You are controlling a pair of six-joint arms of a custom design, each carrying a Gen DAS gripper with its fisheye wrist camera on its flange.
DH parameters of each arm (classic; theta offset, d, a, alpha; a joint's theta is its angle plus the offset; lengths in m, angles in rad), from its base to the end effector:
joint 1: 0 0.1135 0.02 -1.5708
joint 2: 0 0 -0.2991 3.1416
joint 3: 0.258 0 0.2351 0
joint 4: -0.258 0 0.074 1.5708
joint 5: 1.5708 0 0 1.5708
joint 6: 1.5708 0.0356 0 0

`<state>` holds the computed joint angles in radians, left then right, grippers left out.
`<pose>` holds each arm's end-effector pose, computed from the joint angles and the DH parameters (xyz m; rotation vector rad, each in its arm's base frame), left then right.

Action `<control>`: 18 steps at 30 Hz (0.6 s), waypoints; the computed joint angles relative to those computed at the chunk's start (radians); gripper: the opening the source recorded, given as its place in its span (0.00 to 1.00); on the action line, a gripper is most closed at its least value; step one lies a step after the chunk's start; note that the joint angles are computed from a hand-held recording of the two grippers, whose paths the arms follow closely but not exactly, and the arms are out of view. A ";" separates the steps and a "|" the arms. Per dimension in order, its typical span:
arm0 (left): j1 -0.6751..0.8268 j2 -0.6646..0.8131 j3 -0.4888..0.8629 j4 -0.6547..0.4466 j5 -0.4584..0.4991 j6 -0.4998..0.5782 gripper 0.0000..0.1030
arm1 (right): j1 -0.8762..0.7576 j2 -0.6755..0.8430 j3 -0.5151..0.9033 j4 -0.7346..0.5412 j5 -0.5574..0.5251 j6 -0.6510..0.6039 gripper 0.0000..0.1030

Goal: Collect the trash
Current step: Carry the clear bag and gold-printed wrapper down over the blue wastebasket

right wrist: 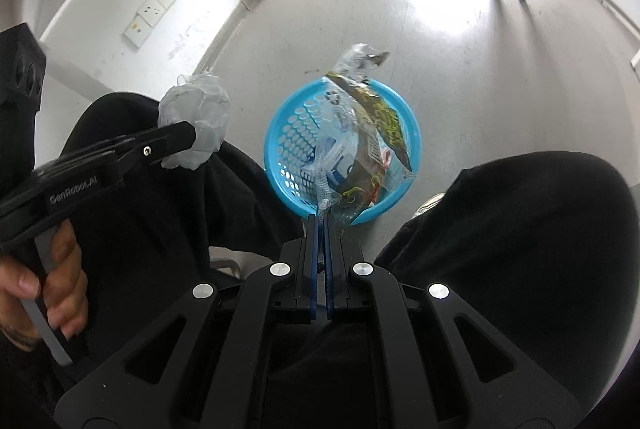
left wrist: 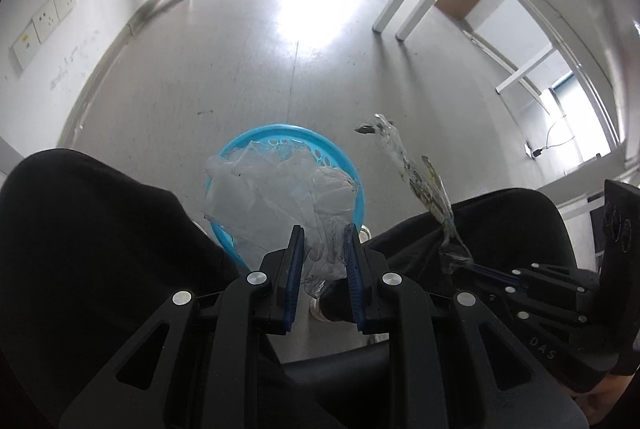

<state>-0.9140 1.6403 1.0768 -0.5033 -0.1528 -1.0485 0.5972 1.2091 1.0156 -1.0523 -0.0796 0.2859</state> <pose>0.1983 -0.2483 0.2456 -0.2345 2.6900 -0.4629 0.1503 0.1057 0.3046 -0.4628 2.8284 0.3040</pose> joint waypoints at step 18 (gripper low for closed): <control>0.157 0.143 -0.041 0.204 0.174 -0.025 0.19 | -0.095 0.262 -0.027 0.143 -0.087 -0.007 0.02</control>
<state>-0.7567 1.7836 1.0354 -0.2994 0.0216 -1.0736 0.5021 1.4711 0.9884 -0.9092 -0.1669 0.2785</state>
